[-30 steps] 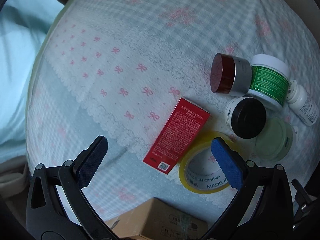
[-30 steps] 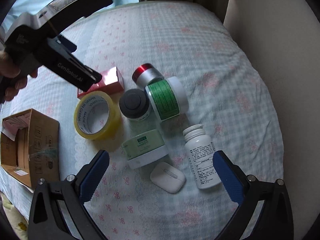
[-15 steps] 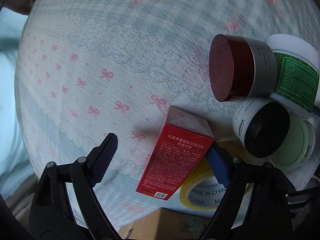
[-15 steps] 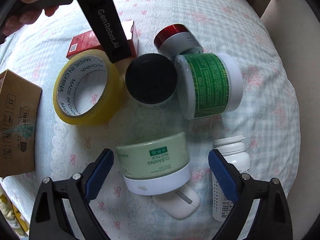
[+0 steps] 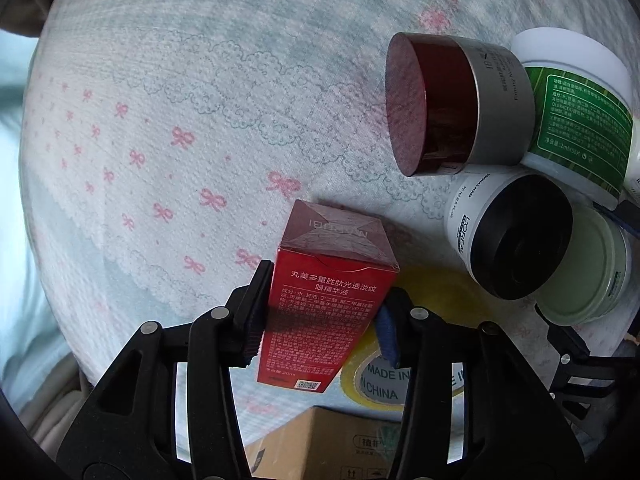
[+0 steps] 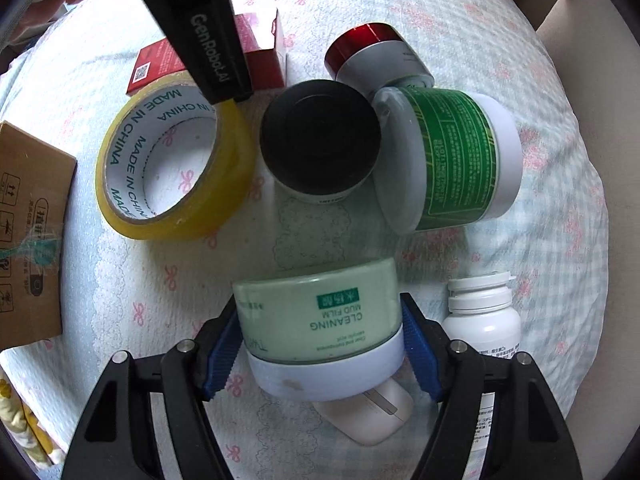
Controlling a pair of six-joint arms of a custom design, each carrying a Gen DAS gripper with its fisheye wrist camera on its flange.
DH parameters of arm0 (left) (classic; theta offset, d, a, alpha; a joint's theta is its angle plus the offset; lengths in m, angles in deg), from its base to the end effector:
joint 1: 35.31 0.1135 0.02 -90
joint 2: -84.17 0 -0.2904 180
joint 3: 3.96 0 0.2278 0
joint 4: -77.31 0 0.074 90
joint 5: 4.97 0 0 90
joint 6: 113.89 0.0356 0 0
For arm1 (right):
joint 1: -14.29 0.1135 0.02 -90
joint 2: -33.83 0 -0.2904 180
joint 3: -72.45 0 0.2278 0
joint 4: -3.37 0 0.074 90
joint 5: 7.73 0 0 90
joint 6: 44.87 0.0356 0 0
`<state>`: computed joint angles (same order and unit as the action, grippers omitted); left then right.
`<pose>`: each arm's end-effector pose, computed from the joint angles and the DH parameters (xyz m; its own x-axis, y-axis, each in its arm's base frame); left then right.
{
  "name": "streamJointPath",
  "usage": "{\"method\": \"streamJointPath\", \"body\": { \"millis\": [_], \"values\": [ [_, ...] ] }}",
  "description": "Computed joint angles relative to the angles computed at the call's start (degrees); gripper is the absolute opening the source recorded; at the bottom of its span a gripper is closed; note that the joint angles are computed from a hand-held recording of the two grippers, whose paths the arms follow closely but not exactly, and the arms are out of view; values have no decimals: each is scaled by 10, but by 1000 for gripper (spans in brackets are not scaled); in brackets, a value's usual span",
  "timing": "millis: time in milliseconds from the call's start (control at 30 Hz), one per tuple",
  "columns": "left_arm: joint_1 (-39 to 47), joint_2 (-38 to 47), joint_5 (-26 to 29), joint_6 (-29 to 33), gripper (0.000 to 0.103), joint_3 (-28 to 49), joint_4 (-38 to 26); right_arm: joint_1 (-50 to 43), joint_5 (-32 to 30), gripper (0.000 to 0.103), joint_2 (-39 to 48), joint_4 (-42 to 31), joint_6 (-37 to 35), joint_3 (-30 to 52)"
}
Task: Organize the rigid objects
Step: 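Grasp the red MARUBI box with the left tool while the right tool grasps the pale green mud film jar, then carry the red box and the pale green jar over the cardboard box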
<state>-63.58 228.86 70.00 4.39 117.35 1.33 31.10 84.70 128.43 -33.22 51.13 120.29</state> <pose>0.3993 -0.2043 0.0840 -0.5310 0.8051 0.2645 0.8473 0.5101 0.1483 0.2034 0.0599 0.1282 -0.9753 -0.1856 -0.1196 -0.1833 0.9826 -0.0298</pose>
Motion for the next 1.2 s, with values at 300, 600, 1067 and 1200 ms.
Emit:
{"method": "streamJointPath", "body": {
  "millis": [300,600,1067,1200],
  "values": [
    [25,-55,3,-19,38,-20,4,-73,-24,69,-79,-54,-29,0],
    [56,-119,44,-75,37,-19,-29,-106,-17,69,-141,-148,-41,64],
    [136,-374,125,-136,37,-8,-184,-8,15,69,-258,-439,42,298],
    [213,-442,158,-98,37,-8,-226,87,46,69,-251,-512,123,393]
  ]
}}
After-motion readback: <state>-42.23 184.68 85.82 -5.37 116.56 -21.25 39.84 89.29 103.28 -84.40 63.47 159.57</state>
